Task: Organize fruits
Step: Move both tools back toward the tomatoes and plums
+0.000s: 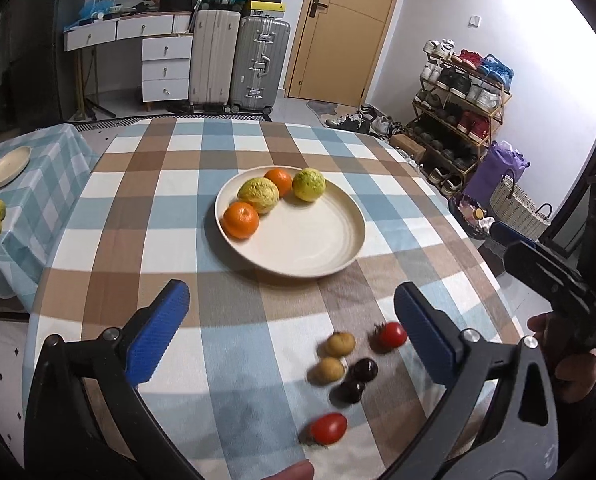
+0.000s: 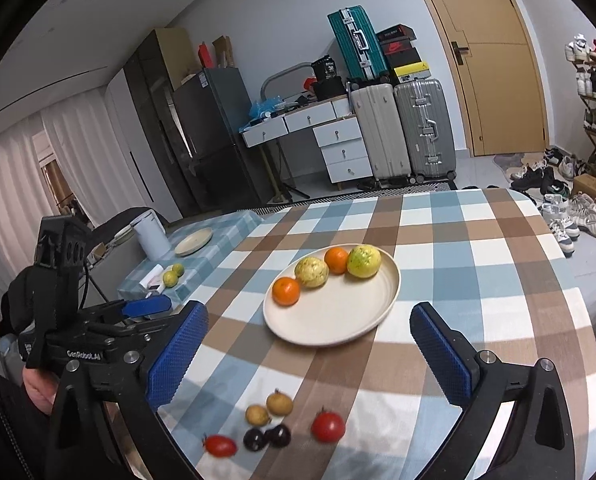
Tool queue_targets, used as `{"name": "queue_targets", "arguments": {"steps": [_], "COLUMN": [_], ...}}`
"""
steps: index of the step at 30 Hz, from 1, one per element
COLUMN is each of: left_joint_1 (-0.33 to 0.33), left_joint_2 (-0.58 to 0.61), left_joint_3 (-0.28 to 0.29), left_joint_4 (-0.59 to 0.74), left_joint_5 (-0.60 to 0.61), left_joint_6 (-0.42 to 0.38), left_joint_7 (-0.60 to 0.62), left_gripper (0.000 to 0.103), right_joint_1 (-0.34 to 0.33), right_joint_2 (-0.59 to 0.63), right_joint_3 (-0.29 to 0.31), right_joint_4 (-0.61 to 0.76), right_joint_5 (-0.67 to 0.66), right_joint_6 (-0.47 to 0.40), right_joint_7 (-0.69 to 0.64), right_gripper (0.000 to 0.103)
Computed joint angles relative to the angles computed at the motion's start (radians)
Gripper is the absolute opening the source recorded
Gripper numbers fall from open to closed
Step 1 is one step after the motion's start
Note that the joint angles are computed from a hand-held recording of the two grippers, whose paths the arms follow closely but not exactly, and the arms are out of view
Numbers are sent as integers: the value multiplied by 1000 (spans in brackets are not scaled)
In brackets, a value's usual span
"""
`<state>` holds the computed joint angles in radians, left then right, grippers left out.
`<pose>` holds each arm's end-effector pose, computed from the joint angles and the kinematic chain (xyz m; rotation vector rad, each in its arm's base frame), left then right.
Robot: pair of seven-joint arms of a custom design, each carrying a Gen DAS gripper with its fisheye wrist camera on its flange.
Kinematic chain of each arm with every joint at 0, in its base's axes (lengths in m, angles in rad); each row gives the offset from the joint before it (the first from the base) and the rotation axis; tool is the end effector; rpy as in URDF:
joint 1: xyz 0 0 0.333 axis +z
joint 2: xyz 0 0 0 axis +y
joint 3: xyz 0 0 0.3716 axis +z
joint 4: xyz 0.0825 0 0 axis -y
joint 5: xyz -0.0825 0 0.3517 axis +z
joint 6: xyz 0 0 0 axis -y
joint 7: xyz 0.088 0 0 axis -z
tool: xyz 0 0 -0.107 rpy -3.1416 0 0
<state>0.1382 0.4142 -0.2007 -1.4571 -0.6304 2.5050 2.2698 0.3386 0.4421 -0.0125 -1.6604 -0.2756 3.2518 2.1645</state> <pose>0.7178 -0.0086 0.5834 -1.5428 2.1457 -1.1277 0.6635 0.2551 0.5595 -1.4656 1.4218 -0.5641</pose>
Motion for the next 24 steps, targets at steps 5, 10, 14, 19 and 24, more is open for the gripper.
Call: {"name": "queue_targets", "arguments": {"steps": [5,10,14,19,24], "left_joint_1": [9,13,8,-5,-12], "left_joint_2": [-59,-103,-118,-128,-123], "left_joint_3": [-6,3,16,23,30], "left_joint_4": [-113,-201,-250,-309,-329], "left_joint_5": [-39,-86,-105,-100,-84], "left_joint_6": [33,36,39,68,49], "left_joint_7": [58,106,132,174,176], "left_gripper": [102,102,102,102,102], "right_joint_1": [176,317,400,458,496], "right_joint_2": [-37,-54,-58,-55,-46], "right_joint_3": [-186,-317,-386,-423,-444], "right_joint_4": [-91,-173,-223,-262,-284], "right_joint_5": [-8,51,132,219,280], "right_joint_6": [54,106,124,128,129], "right_joint_7": [31,22,-19,-73,-127], "right_gripper": [103,103,103,103,103]}}
